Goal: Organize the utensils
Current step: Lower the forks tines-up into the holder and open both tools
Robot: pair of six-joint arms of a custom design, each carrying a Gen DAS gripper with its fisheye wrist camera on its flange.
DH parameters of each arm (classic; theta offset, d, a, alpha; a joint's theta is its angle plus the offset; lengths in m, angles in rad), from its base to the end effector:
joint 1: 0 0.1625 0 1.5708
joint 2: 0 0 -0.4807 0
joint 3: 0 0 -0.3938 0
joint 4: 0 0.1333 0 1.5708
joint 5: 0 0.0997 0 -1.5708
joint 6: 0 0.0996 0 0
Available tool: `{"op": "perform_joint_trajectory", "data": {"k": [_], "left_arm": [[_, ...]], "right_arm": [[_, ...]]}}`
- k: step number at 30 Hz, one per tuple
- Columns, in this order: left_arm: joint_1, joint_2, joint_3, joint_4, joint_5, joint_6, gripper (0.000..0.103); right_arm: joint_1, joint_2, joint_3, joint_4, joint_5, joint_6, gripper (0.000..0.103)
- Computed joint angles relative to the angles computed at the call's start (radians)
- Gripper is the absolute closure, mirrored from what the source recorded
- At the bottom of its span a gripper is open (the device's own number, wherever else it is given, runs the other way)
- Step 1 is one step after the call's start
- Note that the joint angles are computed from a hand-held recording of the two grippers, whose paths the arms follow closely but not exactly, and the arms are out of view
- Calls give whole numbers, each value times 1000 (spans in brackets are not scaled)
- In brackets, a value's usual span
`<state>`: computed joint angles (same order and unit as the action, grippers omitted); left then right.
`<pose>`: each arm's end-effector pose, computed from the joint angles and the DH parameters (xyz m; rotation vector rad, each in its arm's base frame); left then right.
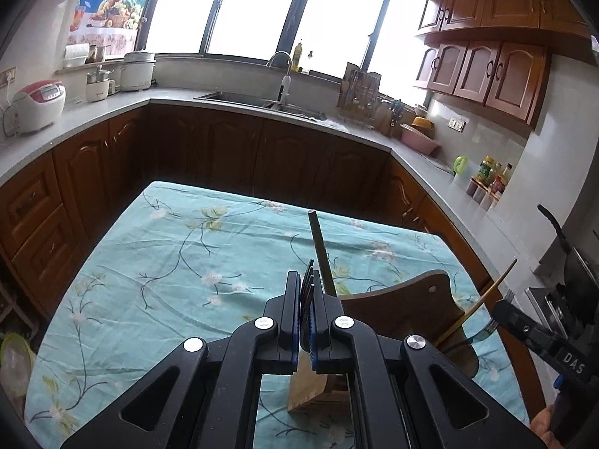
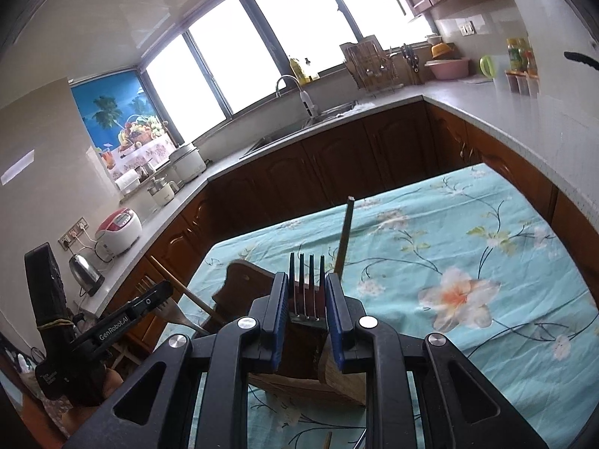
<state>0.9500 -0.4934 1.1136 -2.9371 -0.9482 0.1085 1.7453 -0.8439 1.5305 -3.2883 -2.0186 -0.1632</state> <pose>-0.3515 -0.8206 0.1696 0.5960 2.4421 -1.1476 0.2194 -0.7252 0.3114 0.0974 -2.4014 1.3535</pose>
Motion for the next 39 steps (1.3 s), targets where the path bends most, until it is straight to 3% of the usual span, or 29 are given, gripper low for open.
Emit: {"op": "perform_joint_trajectory", "data": {"k": [11,22,31,34,36,39], "left_arm": [[16,-4,9,21,-51,15,98],[15,-4,14,31,-56,26,97],[14,-10,18,33,-50,16,86],[11,-14,29,19,-46,16,82],[10,-17,34,18,-46,15,78],[8,-22,46,9,-42,14,68]], "right_arm": [[-4,19,-11,2,-1,-10,83],[-7,15,-18,34,5,1,79],[-6,16,-18,33,-2,1,77],[-5,14,-17,39,-4,5,71],[-5,12,-14,32,-1,4,57],[-3,9,-7,18,5,0,54]]}}
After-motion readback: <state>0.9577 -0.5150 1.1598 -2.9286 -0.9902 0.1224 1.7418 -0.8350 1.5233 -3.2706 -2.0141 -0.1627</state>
